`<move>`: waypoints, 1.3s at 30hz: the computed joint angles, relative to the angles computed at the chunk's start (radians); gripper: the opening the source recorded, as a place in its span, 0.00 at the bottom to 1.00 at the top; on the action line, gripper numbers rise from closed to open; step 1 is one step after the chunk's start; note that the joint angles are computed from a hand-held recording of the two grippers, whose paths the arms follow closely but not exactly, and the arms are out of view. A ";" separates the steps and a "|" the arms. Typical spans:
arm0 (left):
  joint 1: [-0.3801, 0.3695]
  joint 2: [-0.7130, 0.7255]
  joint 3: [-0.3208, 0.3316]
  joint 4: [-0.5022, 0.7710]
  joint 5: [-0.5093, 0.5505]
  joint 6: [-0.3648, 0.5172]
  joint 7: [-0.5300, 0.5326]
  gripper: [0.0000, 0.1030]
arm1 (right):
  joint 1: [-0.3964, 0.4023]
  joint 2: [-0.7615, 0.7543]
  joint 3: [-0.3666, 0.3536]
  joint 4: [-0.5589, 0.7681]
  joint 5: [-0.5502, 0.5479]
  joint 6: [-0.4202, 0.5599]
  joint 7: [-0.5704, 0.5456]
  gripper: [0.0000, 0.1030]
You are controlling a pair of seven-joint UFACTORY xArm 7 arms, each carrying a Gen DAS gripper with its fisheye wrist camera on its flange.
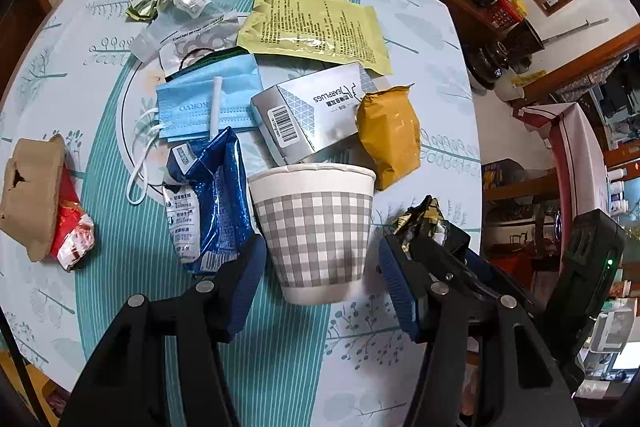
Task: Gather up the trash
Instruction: 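Grasp the black-gold snack wrapper with the right gripper while the left gripper grasps the checked cup, then lift the wrapper and checked cup off the table and carry them toward the bin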
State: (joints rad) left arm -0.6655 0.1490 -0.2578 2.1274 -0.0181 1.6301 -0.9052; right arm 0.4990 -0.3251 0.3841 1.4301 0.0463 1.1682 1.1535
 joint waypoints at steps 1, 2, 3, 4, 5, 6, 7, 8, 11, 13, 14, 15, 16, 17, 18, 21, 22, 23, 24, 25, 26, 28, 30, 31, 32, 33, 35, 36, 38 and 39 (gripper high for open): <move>0.002 0.002 0.001 -0.002 -0.003 0.000 0.001 0.56 | 0.005 0.003 -0.008 -0.005 0.012 -0.013 -0.020 0.47; 0.004 0.005 0.002 -0.003 -0.007 0.001 0.003 0.56 | 0.005 0.010 -0.008 0.004 0.007 -0.009 -0.036 0.46; 0.007 0.008 0.003 -0.004 -0.010 0.002 0.005 0.56 | 0.005 0.016 -0.008 0.014 -0.002 -0.002 -0.049 0.42; 0.008 0.010 0.004 -0.005 -0.013 0.002 0.005 0.56 | 0.004 0.024 -0.007 0.028 -0.013 0.008 -0.061 0.38; 0.011 0.009 0.005 -0.011 -0.019 0.000 0.006 0.56 | 0.005 0.030 -0.010 0.037 -0.012 0.013 -0.074 0.37; 0.015 0.007 0.007 -0.021 -0.027 -0.005 0.007 0.56 | 0.005 0.031 -0.017 0.038 -0.006 0.011 -0.087 0.37; 0.022 0.005 0.008 -0.035 -0.039 -0.014 0.009 0.56 | 0.004 0.033 -0.023 0.039 -0.002 0.008 -0.097 0.37; 0.026 0.005 0.009 -0.043 -0.047 -0.020 0.009 0.56 | 0.003 0.033 -0.028 0.040 0.003 0.009 -0.109 0.36; 0.037 0.002 0.008 -0.067 -0.070 -0.037 0.013 0.55 | 0.003 0.034 -0.038 0.045 0.019 0.011 -0.141 0.36; 0.040 0.013 0.006 -0.068 -0.081 -0.044 0.017 0.55 | 0.001 0.038 -0.040 0.050 0.020 0.009 -0.159 0.36; 0.038 0.020 0.005 -0.064 -0.078 -0.044 0.017 0.55 | 0.001 0.039 -0.039 0.054 0.020 0.013 -0.167 0.36; 0.035 0.027 0.005 -0.060 -0.075 -0.050 0.019 0.55 | 0.000 0.042 -0.039 0.058 0.020 0.013 -0.175 0.36; 0.034 0.032 0.005 -0.056 -0.074 -0.053 0.022 0.55 | 0.001 0.046 -0.038 0.062 0.020 0.014 -0.183 0.35; 0.031 0.038 0.006 -0.049 -0.070 -0.052 0.023 0.56 | 0.001 0.047 -0.038 0.064 0.020 0.014 -0.189 0.35; 0.027 0.052 0.006 -0.032 -0.062 -0.046 0.025 0.56 | 0.000 0.051 -0.036 0.069 0.014 0.020 -0.194 0.35; 0.019 0.079 0.010 0.002 -0.062 -0.028 0.034 0.59 | 0.000 0.054 -0.037 0.073 0.013 0.029 -0.203 0.35; 0.020 0.083 0.012 0.004 -0.069 -0.027 0.037 0.60 | -0.001 0.055 -0.039 0.074 0.015 0.033 -0.206 0.34; 0.021 0.087 0.014 0.005 -0.078 -0.026 0.041 0.61 | -0.001 0.055 -0.038 0.075 0.014 0.040 -0.207 0.34; 0.026 0.088 0.014 -0.003 -0.097 -0.035 0.043 0.62 | -0.002 0.054 -0.039 0.074 0.013 0.044 -0.208 0.34; 0.028 0.086 0.015 -0.008 -0.108 -0.035 0.046 0.62 | -0.002 0.051 -0.041 0.068 0.019 0.046 -0.207 0.34; 0.028 0.089 0.014 -0.008 -0.115 -0.034 0.049 0.62 | -0.002 0.047 -0.043 0.060 0.027 0.046 -0.207 0.34; 0.021 0.101 0.010 -0.002 -0.119 -0.019 0.058 0.62 | -0.002 0.036 -0.045 0.043 0.036 0.039 -0.207 0.33; 0.007 0.106 0.013 -0.002 -0.096 -0.023 0.062 0.62 | -0.002 0.027 -0.047 0.029 0.048 0.029 -0.207 0.33; 0.001 0.111 0.014 0.004 -0.086 -0.024 0.061 0.61 | -0.003 0.026 -0.045 0.028 0.047 0.033 -0.206 0.32; -0.003 0.120 0.015 0.015 -0.084 -0.018 0.058 0.60 | -0.003 0.024 -0.045 0.025 0.048 0.031 -0.208 0.32; -0.004 0.120 0.017 0.014 -0.082 -0.021 0.054 0.53 | -0.004 0.023 -0.045 0.023 0.049 0.031 -0.210 0.32; -0.004 0.118 0.018 0.010 -0.090 -0.029 0.050 0.42 | -0.002 0.020 -0.050 0.015 0.068 0.019 -0.218 0.32; -0.008 0.118 0.020 0.013 -0.080 -0.022 0.045 0.40 | 0.000 0.021 -0.049 0.017 0.070 0.017 -0.225 0.32; -0.026 0.120 0.021 0.031 -0.042 0.001 0.043 0.37 | 0.003 0.027 -0.042 0.026 0.066 0.020 -0.233 0.31; -0.027 0.112 0.021 0.022 -0.039 0.000 0.047 0.35 | 0.005 0.030 -0.039 0.029 0.067 0.020 -0.235 0.31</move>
